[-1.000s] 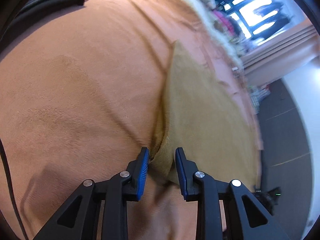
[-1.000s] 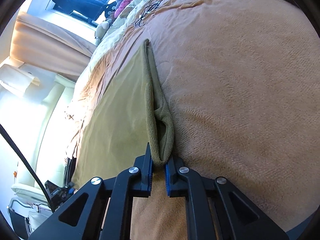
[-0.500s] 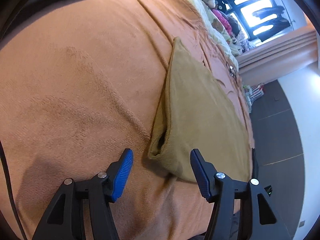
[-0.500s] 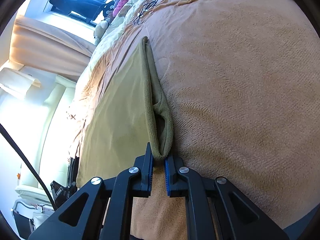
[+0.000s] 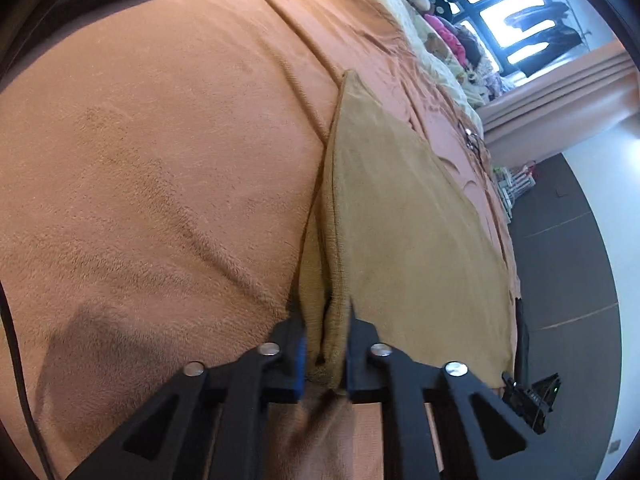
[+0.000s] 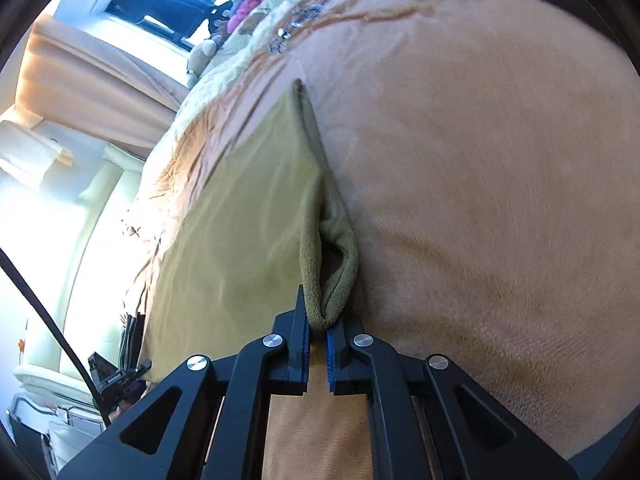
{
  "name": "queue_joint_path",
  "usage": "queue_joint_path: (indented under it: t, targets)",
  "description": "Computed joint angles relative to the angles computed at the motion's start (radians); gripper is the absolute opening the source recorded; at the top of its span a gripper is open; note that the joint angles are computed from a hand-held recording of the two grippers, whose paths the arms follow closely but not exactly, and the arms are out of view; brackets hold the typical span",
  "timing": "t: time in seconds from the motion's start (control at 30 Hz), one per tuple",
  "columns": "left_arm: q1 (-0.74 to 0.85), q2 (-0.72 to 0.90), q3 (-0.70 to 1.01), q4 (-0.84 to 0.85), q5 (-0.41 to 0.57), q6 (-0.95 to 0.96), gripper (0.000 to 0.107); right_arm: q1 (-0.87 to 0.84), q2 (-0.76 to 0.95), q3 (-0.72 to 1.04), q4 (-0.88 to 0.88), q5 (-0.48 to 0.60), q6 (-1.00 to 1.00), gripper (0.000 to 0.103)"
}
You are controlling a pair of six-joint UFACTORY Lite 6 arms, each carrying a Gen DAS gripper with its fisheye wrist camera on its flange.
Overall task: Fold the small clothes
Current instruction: 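Hold the side edge with both grippers and lift it to fold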
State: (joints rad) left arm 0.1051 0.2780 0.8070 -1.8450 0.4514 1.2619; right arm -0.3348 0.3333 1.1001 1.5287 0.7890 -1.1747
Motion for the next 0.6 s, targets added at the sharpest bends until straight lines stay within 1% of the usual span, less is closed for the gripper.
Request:
queue_joint_path:
  t: [0.1,0.17,0.3,0.43,0.6]
  targets:
    - [-0.035,-0.06,-0.018,0.01,-0.064,0.008,0.008,-0.008,-0.047,-0.015,-0.005,0.005,0.007,0.002]
    - [-0.043,-0.09,-0.025,0.024,-0.088,-0.018,0.008,-0.008,-0.081,-0.029,-0.017,0.005,0.011,0.002]
    - [-0.067,-0.164,-0.032,0.143,-0.13,-0.151,0.007,-0.021,-0.151,-0.066,-0.053,0.015,0.029,0.002]
    - [-0.075,-0.253,-0.081,0.226,-0.132,-0.249,0.007,-0.062,-0.203,-0.109,-0.086,0.044,0.025,0.002]
    - [-0.086,-0.395,-0.197,0.297,-0.13,-0.333,0.007,-0.119,-0.265,-0.186,-0.138,0.081,0.006,0.002]
